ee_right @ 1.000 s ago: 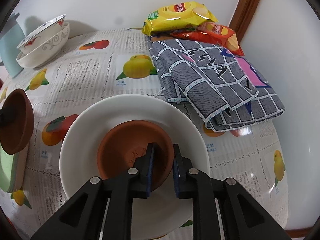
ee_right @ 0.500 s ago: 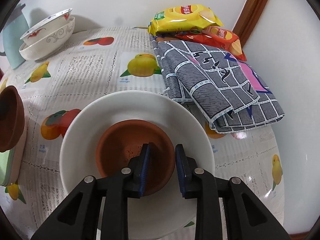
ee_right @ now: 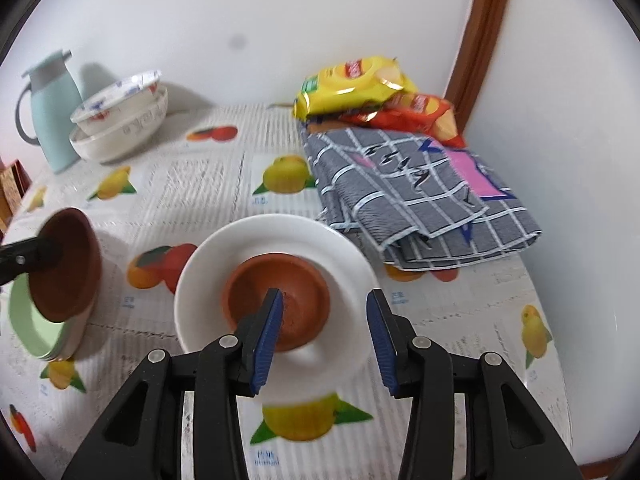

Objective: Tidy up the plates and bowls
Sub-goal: 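Lower the brown bowl into the white bowl and open the right gripper, then lower the left gripper's brown bowl onto the brown bowl inside the white bowl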

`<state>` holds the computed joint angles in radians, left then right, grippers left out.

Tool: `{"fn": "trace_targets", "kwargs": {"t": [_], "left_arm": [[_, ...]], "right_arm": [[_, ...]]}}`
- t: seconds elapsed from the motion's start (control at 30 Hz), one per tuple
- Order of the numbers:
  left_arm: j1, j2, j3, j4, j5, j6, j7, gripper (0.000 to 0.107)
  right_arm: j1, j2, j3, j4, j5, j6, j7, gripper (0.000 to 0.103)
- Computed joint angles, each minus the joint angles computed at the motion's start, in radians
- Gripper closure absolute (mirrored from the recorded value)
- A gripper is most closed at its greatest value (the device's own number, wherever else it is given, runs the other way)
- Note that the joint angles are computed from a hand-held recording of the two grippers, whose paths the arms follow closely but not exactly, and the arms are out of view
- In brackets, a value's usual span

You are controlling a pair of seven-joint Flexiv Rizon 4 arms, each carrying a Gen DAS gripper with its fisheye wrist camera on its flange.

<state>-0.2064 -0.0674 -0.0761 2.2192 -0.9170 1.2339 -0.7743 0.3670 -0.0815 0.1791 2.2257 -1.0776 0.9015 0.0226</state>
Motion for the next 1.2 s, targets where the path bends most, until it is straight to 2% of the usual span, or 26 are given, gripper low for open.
{"fn": "trace_targets", "kwargs": {"t": [0.2,0.43,0.6,0.73,0.9,1.2], "left_arm": [[-0.031,0.018,-0.012,0.007,0.000,-0.002,-0.022,0.099],[-0.068,-0.001,-0.034,-0.015,0.000,0.008,-0.048,0.099],[-0.081,-0.026,-0.049,-0.036,0.042,0.021,-0.081,0.099],[-0.085,-0.052,-0.061,-0.053,0.093,0.038,-0.129,0.099],[-0.080,-0.096,-0.072,-0.088,0.170,0.038,-0.194,0.099],[-0.064,-0.167,-0.092,-0.146,0.302,0.024,-0.295,0.099]], "right_arm": [[-0.022,0.131,0.038,0.096,-0.024,-0.020,0.089,0.054],[-0.046,0.278,0.101,0.196,0.026,-0.099,0.126,0.051],[-0.064,0.347,0.122,0.264,0.064,-0.080,0.170,0.051],[-0.078,0.367,0.129,0.302,0.087,-0.058,0.207,0.051],[-0.101,0.359,0.113,0.342,0.086,0.056,0.239,0.051],[-0.114,0.331,0.110,0.354,0.112,0.080,0.236,0.051]]}}
